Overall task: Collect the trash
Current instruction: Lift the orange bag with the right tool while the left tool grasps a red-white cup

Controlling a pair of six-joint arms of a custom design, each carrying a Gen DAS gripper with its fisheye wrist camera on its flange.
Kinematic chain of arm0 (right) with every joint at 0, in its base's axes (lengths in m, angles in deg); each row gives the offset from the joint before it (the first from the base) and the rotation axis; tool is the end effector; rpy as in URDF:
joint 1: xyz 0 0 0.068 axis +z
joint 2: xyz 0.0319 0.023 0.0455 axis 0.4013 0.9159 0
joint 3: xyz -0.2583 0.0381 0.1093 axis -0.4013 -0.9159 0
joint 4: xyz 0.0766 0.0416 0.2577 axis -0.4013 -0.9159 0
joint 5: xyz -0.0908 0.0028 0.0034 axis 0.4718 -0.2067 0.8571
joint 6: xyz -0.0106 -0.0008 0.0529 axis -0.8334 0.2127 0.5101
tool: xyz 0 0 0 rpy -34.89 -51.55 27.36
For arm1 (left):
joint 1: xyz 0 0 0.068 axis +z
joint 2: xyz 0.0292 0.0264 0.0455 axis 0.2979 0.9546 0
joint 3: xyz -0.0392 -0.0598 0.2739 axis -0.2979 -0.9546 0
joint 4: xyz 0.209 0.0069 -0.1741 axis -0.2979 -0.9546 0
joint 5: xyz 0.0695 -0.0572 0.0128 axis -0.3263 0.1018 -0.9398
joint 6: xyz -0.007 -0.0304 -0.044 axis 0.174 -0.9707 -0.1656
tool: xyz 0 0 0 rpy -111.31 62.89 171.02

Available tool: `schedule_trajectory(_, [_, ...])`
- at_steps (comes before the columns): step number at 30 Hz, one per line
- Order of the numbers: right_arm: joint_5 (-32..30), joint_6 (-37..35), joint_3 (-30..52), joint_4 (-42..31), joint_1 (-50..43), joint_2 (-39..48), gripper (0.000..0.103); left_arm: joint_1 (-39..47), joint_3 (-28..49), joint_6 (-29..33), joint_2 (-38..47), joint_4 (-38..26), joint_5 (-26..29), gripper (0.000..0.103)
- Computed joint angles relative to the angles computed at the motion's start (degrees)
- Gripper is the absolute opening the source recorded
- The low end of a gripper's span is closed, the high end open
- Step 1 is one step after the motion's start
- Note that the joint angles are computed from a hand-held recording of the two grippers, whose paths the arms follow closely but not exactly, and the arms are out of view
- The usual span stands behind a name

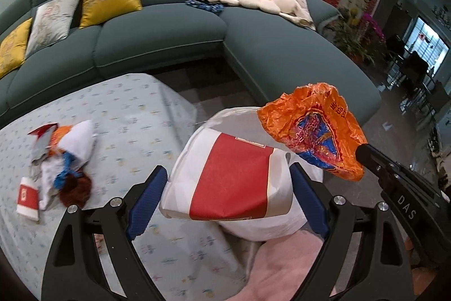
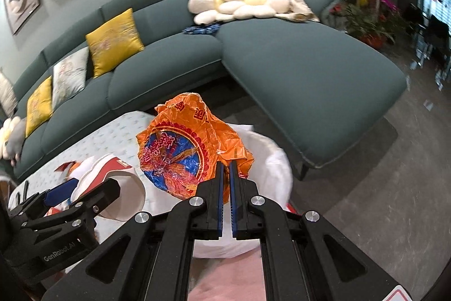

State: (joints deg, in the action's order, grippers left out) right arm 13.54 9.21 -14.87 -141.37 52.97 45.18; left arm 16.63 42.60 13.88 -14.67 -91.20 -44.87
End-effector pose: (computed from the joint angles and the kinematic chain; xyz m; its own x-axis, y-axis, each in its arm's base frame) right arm 0.2116 0.1038 0.3666 -0.7029 0.2683 -0.6588 0.2260 0.9624 0.1509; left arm 0.2485 -0.0128 0.3581 -0.7852 0.1105 -0.6093 0.2595 0.9521 -0.1616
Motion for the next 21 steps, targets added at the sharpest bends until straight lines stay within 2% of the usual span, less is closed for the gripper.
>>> schedule_trajectory(5, [-1.60,-1.73,-1.74,0.93,-4.56,-1.03,0.004,-4.81,-0.08,-3.08,2.35,2.60,-1.30,0.084])
schedule_trajectory(10, [-2.90,-3.32,-1.91,2.25,-6.96,-0.21,0.004,-6.30,-0.01,-5.15,3.30,4.10,-2.71,0.090])
schedule_trajectory(21, [-3.01,-1.41,-1.06,3.75,-2.85,3.26,0.008,1.28,-0.36,-4.06,2.37,2.63,-1.35,0.091])
